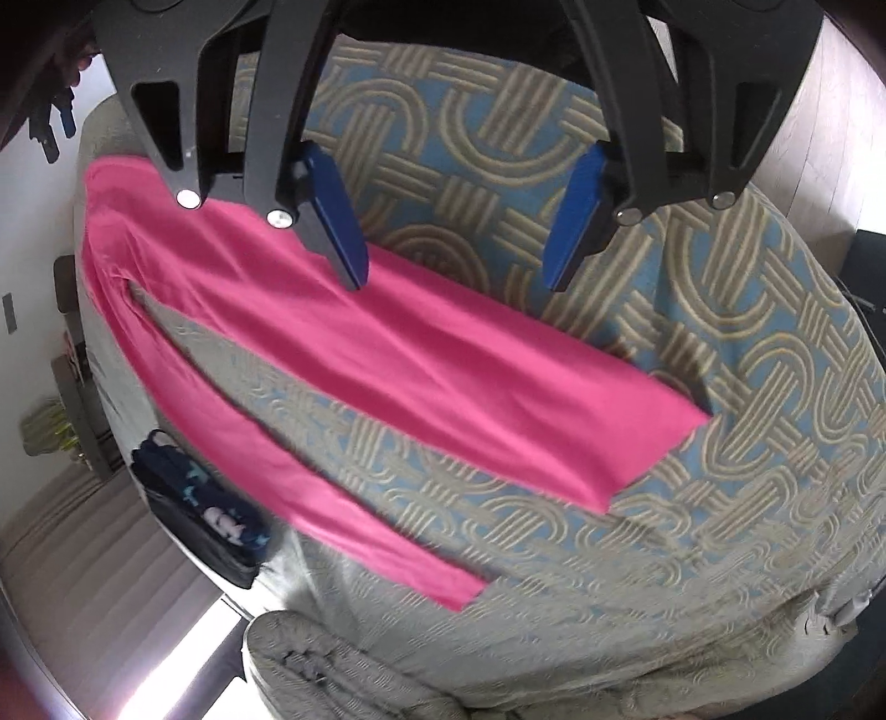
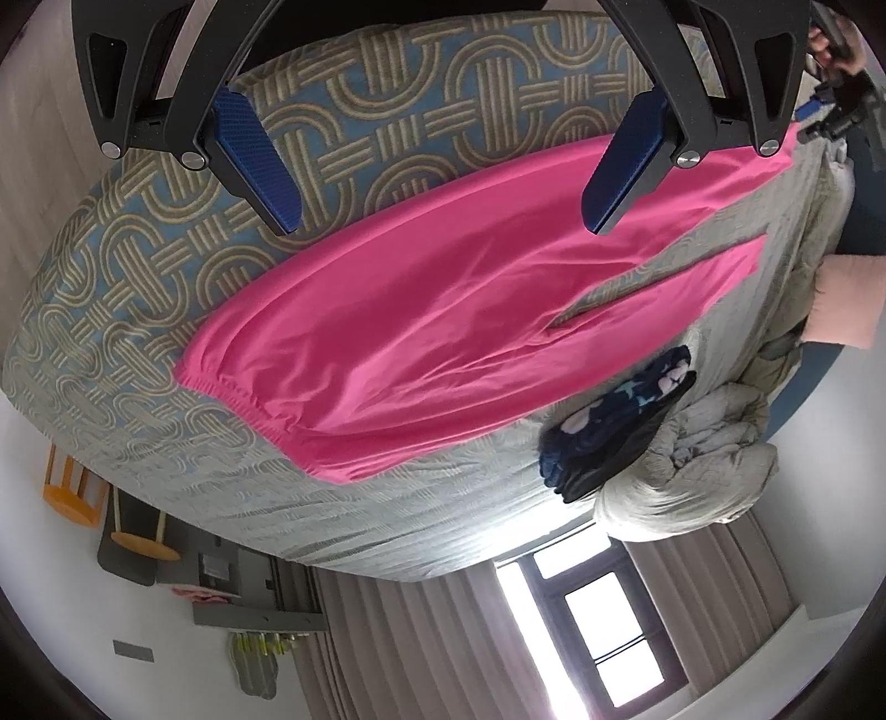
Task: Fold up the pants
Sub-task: 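Close the left tool on a pant leg while the right tool grips the waistband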
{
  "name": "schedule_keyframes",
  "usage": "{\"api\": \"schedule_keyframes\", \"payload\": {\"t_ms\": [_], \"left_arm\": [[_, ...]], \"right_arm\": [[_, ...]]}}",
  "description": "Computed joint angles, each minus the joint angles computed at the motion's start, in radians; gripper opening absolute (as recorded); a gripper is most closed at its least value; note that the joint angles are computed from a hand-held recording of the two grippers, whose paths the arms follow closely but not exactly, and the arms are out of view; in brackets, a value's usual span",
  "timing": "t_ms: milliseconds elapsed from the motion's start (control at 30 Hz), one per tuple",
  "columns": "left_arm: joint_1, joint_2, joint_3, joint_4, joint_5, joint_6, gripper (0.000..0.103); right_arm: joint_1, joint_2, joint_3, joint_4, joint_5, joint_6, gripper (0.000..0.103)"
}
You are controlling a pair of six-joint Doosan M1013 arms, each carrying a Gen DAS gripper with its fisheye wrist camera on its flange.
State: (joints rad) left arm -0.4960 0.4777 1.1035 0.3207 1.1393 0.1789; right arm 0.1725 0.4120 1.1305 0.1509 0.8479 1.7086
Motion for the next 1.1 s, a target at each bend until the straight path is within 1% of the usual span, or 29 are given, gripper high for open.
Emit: {"api": "schedule_keyframes", "payload": {"t_ms": [233, 367, 433, 567, 700, 867, 1000, 1100], "left_arm": [[0.024, -0.007, 0.037, -0.03, -0.057, -0.018, 0.067], [0.031, -0.005, 0.038, -0.029, -0.069, -0.013, 0.067], [0.034, -0.006, 0.041, -0.033, -0.076, -0.013, 0.067], [0.043, -0.011, 0.057, -0.044, -0.111, -0.024, 0.067], [0.057, -0.013, 0.069, -0.063, -0.151, -0.028, 0.067], [0.065, -0.024, 0.091, -0.08, -0.194, -0.052, 0.067], [0.067, -0.027, 0.098, -0.082, -0.208, -0.056, 0.067], [0.068, -0.024, 0.093, -0.076, -0.204, -0.055, 0.067]], "right_arm": [[-0.006, 0.009, -0.011, -0.027, 0.012, 0.032, 0.103], [-0.019, 0.018, -0.018, 0.008, 0.024, 0.039, 0.103], [-0.028, 0.02, -0.02, 0.02, 0.029, 0.065, 0.103], [-0.054, 0.023, -0.016, 0.091, 0.037, 0.11, 0.103], [-0.069, 0.031, -0.015, 0.13, 0.061, 0.147, 0.103], [-0.101, 0.038, 0.003, 0.238, 0.072, 0.186, 0.102], [-0.124, 0.039, 0.026, 0.309, 0.047, 0.22, 0.101], [-0.14, 0.058, 0.021, 0.358, 0.04, 0.241, 0.101]]}}
